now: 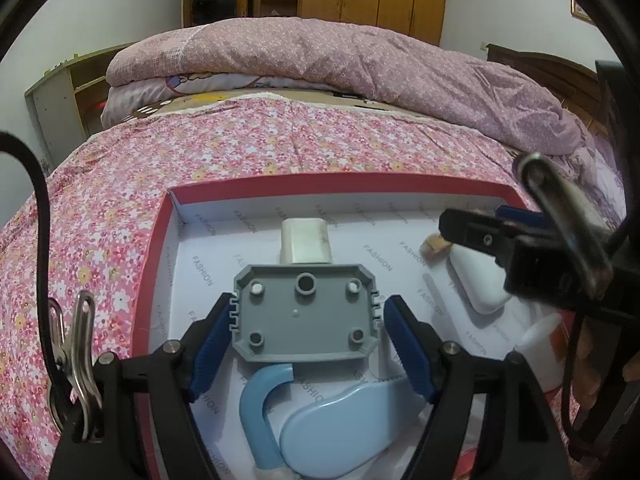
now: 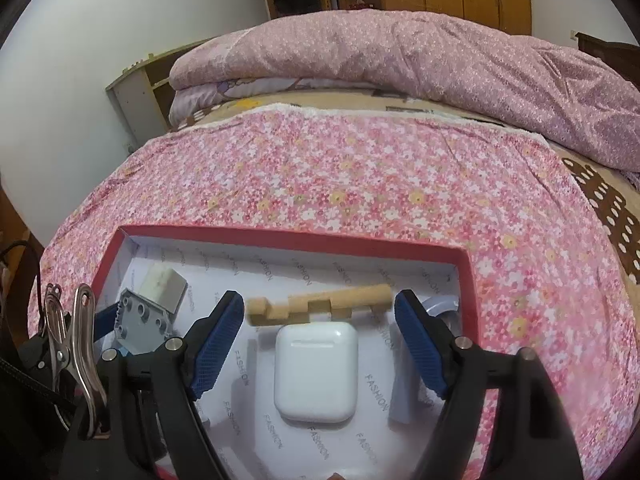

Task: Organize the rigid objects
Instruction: 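Lower the grey plate into the box with left tool while right tool releases the wooden stick there, then withdraw left tool toward the round wooden disc while right tool moves to the green lighter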

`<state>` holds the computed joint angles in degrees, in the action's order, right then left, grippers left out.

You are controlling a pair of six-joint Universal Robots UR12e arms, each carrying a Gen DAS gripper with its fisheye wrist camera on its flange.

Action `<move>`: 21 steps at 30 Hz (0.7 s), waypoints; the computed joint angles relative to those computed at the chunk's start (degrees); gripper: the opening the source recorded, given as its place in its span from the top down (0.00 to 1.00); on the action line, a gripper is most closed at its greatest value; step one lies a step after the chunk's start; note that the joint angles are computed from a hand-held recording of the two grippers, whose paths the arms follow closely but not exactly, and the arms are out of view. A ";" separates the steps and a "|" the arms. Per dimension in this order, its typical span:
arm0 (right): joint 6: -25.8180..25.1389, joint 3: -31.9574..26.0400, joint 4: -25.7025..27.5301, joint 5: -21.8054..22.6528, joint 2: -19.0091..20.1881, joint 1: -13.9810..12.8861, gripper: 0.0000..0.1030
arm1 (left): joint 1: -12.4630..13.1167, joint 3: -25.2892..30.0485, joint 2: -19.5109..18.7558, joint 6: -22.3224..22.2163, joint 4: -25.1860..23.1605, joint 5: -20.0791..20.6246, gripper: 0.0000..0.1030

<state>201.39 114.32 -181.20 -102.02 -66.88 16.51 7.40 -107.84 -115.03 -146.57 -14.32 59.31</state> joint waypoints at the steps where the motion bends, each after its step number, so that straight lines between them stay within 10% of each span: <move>1: 0.08 0.03 -0.24 -0.18 -0.01 0.02 0.18 | 0.00 0.03 -0.01 0.01 -0.06 0.00 0.24; 21: 1.18 3.71 -1.95 1.71 -3.41 1.57 0.17 | 2.08 -2.07 3.45 -0.61 -1.55 -2.71 0.24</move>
<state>202.57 118.03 -183.15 -100.31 -70.29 18.08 9.47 -109.90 -111.58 -147.18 -15.87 56.60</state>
